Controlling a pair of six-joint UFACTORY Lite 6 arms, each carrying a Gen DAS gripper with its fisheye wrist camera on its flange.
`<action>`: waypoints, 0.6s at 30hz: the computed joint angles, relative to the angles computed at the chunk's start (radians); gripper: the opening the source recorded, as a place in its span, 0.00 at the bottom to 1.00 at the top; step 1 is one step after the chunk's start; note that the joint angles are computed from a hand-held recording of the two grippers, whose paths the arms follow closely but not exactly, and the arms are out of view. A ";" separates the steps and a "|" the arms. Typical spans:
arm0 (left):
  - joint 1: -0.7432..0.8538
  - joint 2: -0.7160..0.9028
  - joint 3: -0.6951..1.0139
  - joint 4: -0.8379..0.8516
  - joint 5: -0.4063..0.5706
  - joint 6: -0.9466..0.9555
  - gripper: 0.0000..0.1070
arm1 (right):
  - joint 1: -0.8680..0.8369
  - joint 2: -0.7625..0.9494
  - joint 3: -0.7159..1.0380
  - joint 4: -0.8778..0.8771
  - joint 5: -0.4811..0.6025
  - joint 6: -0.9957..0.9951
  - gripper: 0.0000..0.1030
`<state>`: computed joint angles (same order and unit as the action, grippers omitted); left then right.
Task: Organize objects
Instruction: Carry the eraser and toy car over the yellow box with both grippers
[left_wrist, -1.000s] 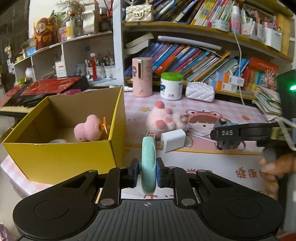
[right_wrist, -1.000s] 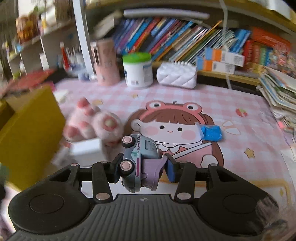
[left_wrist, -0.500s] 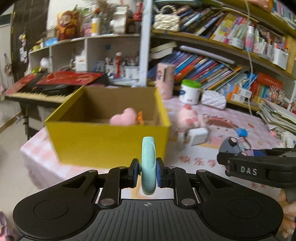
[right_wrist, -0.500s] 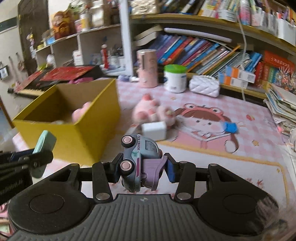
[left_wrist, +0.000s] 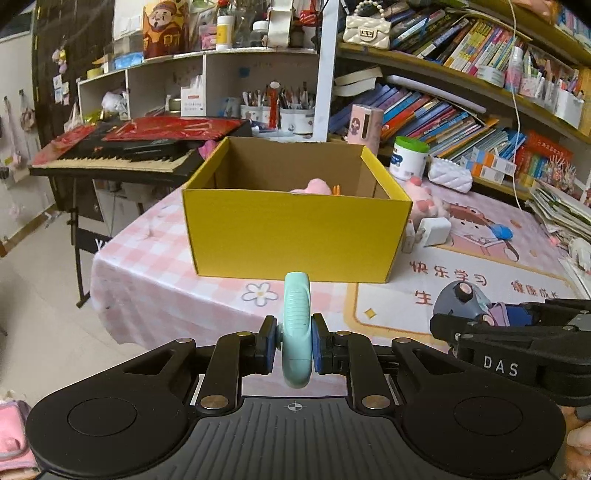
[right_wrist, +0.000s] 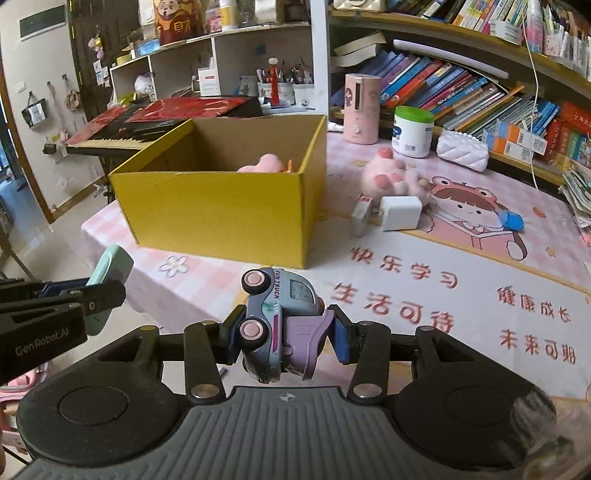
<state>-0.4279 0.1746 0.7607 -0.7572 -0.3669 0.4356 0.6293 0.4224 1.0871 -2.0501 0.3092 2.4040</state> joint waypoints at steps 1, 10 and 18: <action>0.005 -0.017 -0.018 0.022 -0.001 -0.009 0.16 | 0.014 -0.001 -0.005 0.010 0.011 0.006 0.42; 0.071 -0.118 -0.114 0.213 0.006 -0.100 0.16 | 0.113 0.001 -0.005 0.137 0.088 -0.007 0.42; 0.109 -0.119 -0.115 0.395 0.005 -0.254 0.16 | 0.140 0.006 0.028 0.233 0.105 -0.119 0.42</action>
